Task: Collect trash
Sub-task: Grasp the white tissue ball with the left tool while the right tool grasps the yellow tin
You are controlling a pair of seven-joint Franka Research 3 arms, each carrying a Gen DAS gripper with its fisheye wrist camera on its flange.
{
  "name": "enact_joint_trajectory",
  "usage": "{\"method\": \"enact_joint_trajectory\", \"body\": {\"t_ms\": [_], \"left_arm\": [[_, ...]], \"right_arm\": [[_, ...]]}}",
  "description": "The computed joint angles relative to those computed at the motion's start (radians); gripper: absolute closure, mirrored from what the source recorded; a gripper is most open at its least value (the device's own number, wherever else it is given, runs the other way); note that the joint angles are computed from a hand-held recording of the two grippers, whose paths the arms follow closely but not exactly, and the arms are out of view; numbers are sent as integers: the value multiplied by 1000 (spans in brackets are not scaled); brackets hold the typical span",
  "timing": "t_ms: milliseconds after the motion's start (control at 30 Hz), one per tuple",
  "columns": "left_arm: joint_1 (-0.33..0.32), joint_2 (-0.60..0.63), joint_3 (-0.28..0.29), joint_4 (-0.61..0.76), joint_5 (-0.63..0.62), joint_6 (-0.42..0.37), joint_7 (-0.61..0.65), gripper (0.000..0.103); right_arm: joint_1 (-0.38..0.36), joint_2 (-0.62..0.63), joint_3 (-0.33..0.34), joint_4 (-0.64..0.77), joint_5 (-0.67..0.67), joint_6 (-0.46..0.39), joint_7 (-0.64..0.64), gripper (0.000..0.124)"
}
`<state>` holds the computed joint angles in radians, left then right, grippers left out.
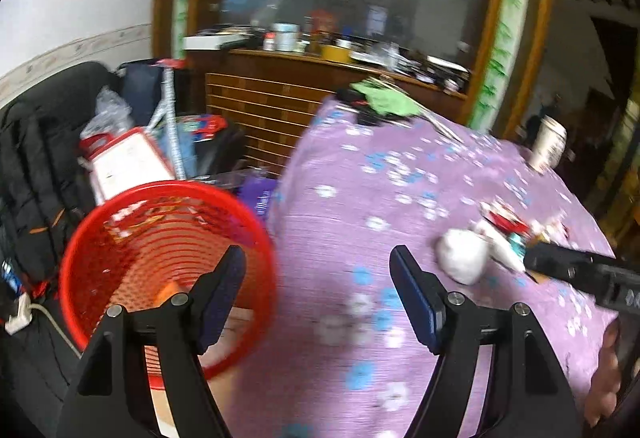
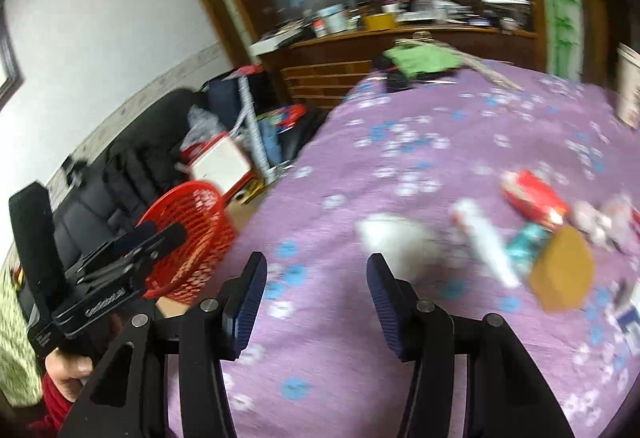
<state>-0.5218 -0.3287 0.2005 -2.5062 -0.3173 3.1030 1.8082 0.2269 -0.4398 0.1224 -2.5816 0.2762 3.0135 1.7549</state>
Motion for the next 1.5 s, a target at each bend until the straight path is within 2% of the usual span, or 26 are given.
{"method": "enact_joint_trajectory", "body": {"t_ms": [67, 133, 200, 300, 400, 467, 567, 667, 733, 800, 933, 967, 1000, 1033, 1133, 1200, 1267, 1333, 1367, 1433, 1500], "left_arm": [[-21, 7, -17, 13, 2, -21, 11, 29], [-25, 20, -52, 30, 7, -43, 19, 28], [-34, 41, -83, 55, 0, -64, 39, 21], [-20, 94, -141, 109, -8, -102, 67, 17], [93, 163, -269, 166, 115, -142, -26, 15], [117, 216, -303, 215, 119, -176, -29, 15], [167, 288, -358, 282, 185, -225, -91, 15], [206, 349, -402, 332, 331, -221, -204, 15], [204, 384, -398, 366, 473, -222, -325, 15], [239, 413, -438, 391, 435, -216, -304, 15], [281, 453, -485, 400, 320, -165, -230, 16], [293, 462, -498, 404, 286, -162, -208, 23], [311, 469, -517, 411, 238, -172, -167, 41], [333, 477, -541, 423, 174, -194, -114, 47], [341, 478, -548, 419, 119, -184, -66, 49], [335, 475, -541, 412, 121, -165, -67, 49], [354, 475, -565, 409, 55, -157, -10, 49], [349, 475, -560, 410, 52, -157, -5, 49], [352, 475, -564, 411, 35, -159, 8, 49], [352, 476, -564, 412, 19, -158, 25, 49], [359, 480, -575, 418, -15, -165, 59, 49]], "right_arm": [[-42, -42, 4, -39, -9, -1, 23, 67], [-69, -87, -24, -79, -3, -11, 24, 66], [-126, -119, -20, -102, -14, -30, 46, 64], [-176, -134, -41, -115, -27, -36, 43, 54], [-273, -126, -25, -115, -71, -42, 62, 52], [-287, -112, -45, -116, -73, -31, 58, 51], [-207, -69, -168, -113, -9, 2, -19, 51], [-168, -36, -219, -108, 49, 21, -78, 51], [-67, -15, -312, -99, 129, 36, -165, 49], [37, -7, -401, -92, 208, 48, -257, 48], [131, 1, -469, -80, 299, 36, -380, 43], [130, 3, -463, -78, 304, 29, -402, 43], [123, 6, -451, -77, 304, 22, -421, 42], [109, 10, -431, -76, 300, 14, -434, 40], [16, 31, -329, -75, 254, -5, -438, 37], [-84, 42, -221, -78, 180, -13, -405, 37], [-123, 50, -178, -79, 140, -16, -393, 37], [-198, 59, -98, -83, 58, -14, -343, 37], [-223, 61, -74, -85, 24, -14, -323, 37], [-213, 62, -84, -90, 6, -4, -317, 38], [-215, 64, -87, -92, -7, -2, -306, 46]]}}
